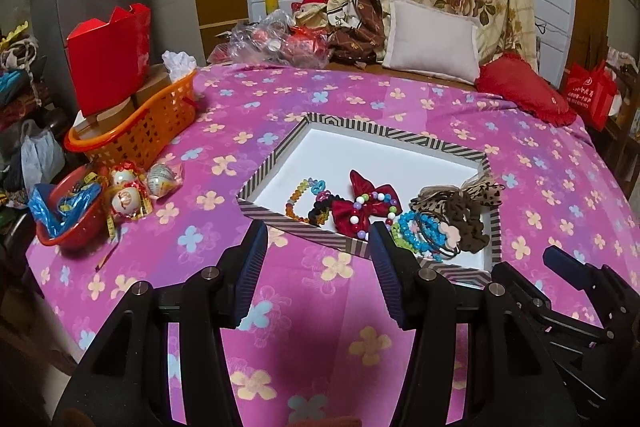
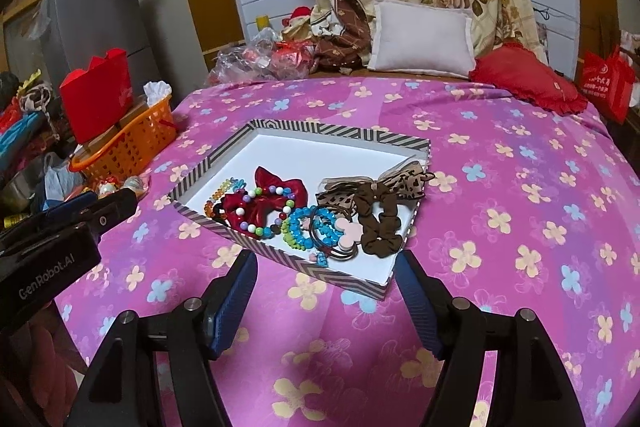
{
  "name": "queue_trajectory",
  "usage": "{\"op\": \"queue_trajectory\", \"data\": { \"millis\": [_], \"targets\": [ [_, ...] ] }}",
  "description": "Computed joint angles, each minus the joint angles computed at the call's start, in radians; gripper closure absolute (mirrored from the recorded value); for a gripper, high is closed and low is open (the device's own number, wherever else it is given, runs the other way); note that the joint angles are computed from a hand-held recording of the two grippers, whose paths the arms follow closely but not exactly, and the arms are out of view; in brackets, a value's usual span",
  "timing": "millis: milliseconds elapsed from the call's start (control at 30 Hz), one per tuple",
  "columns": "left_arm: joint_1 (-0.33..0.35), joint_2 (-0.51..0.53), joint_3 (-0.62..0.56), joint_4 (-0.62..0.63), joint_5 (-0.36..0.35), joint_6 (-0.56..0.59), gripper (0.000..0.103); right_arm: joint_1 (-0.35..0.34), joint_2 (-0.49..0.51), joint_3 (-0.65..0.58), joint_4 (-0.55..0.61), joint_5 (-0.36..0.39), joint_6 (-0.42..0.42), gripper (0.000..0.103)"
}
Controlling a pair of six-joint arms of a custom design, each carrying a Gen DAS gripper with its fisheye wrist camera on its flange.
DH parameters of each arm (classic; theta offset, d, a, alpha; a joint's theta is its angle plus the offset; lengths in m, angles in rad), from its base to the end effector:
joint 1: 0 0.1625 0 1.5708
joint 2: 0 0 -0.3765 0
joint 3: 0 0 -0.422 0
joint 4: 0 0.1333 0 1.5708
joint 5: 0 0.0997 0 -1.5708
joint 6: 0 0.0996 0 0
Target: Organize jewelry
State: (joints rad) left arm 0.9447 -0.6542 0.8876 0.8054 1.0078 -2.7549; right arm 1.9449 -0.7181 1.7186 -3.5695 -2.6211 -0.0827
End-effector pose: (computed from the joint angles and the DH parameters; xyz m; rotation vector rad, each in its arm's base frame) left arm -0.2393 -0.6490 0.1708 1.0578 2.3201 -0.7754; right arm 0.2655 -0.5479 0.1120 -0.1579 -2.0327 1.2121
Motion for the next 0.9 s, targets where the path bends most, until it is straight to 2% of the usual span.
{"op": "queue_trajectory", "data": {
  "millis": [433,900],
  "targets": [
    [0.0,-0.055,0.069,-0.033,-0.01,0.001,0.051,0.018,0.006,-0.001,0.028,-0.017,0.021,0.034],
    [-0.002,-0.069,0.083,-0.041,-0.01,0.004,0.051,0.031,0.01,-0.001,0.031,-0.023,0.018,0.033]
  ]
}}
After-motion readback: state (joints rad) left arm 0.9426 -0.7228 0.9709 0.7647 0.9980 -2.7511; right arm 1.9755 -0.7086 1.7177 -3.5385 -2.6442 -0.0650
